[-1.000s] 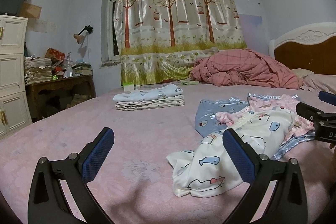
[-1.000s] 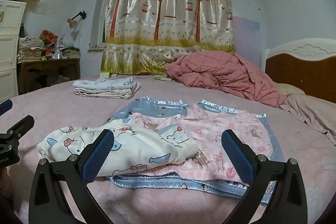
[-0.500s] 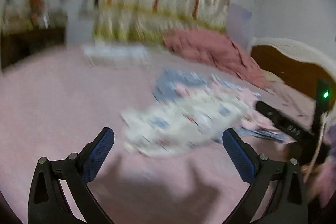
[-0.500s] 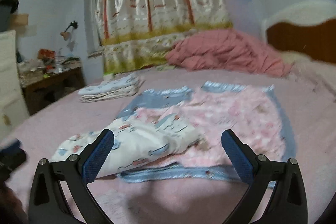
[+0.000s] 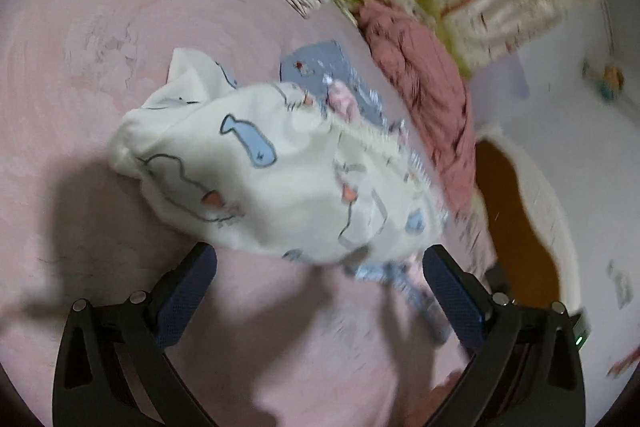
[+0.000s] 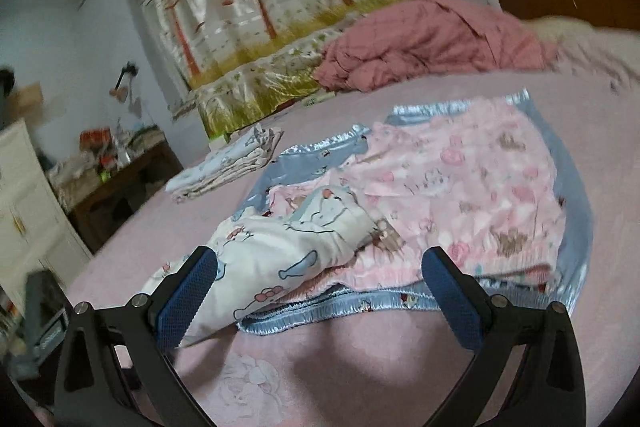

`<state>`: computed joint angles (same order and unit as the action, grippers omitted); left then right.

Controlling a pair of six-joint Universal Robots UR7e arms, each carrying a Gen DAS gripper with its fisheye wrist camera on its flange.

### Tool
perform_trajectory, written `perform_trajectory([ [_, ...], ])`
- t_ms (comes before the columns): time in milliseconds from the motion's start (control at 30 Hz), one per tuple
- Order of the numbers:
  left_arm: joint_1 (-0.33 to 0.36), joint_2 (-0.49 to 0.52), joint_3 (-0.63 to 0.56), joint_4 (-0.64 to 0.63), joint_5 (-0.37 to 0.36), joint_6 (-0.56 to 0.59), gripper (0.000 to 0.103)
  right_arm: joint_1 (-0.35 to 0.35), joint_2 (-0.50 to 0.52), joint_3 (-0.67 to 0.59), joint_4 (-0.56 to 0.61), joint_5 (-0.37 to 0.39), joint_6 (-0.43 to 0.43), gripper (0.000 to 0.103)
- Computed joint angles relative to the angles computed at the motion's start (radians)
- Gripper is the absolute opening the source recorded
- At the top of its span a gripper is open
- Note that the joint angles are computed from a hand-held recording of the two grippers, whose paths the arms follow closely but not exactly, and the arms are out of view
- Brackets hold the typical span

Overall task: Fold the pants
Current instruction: 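Grasp the white Hello Kitty pants with both grippers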

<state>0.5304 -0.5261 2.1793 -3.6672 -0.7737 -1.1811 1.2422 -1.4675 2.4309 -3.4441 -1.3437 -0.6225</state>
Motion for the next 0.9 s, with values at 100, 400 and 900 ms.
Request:
perform_trajectory([
  [100,0.003,0.019,-0.053,0.092,0.053,-0.083,0.1,-0.012,-0.006,-0.007,0.013,0.008,0.032,0.103],
  [400,0.009,0.057,-0.089,-0.007,-0.119,-0.248,0.064,0.004,-0.003,0.008,-0.051,-0.016,0.009,0.103],
  [900,0.011,0.08,-0.177,0.285,0.271,-0.322,0.073,-0.01,-0.035,0.008,-0.008,0.001,0.013,0.103],
])
